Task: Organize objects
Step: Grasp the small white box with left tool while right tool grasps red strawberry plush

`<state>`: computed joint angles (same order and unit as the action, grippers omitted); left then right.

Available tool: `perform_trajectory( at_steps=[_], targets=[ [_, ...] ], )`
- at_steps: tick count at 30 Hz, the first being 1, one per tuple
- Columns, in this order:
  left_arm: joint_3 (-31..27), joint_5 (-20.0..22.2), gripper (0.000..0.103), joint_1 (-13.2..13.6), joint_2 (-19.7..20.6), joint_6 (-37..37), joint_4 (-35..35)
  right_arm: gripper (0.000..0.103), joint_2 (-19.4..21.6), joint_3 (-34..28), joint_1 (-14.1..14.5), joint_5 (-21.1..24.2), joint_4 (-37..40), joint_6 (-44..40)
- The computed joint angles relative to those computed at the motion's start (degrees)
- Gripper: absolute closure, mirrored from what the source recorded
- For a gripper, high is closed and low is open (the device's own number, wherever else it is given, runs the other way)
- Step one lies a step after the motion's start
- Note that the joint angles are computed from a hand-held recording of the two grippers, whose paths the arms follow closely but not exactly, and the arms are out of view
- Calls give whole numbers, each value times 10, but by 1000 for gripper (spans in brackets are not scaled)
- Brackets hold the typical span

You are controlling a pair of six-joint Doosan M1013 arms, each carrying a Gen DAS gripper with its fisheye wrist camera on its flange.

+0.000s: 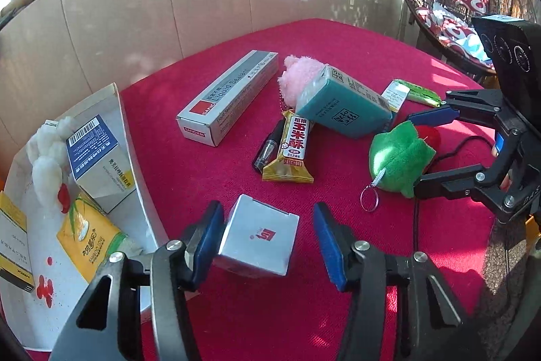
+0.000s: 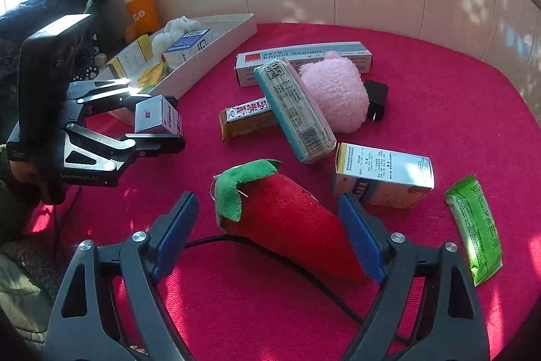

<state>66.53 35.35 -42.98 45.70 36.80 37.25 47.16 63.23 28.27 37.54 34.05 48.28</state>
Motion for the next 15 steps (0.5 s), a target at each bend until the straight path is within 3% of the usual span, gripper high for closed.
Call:
perform_trajectory(
  at_steps=[2, 4, 7, 12, 15],
  targets=[
    [1, 0, 54, -1, 0, -10, 10, 19, 2, -2, 0, 3, -12, 14],
    [1, 4, 59, -2, 0, -21, 21, 41, -1, 3, 1, -6, -23, 16],
    [5, 1, 60, -2, -2, -38, 31, 50, -4, 8, -3, -3, -13, 12],
    [4, 9, 60, -4, -1, -42, 38, 53, -7, 15, -6, -6, 4, 9],
    [-13, 52, 60, -5, 10, -26, 31, 53, -7, 15, -6, -8, 5, 14]
  ],
)
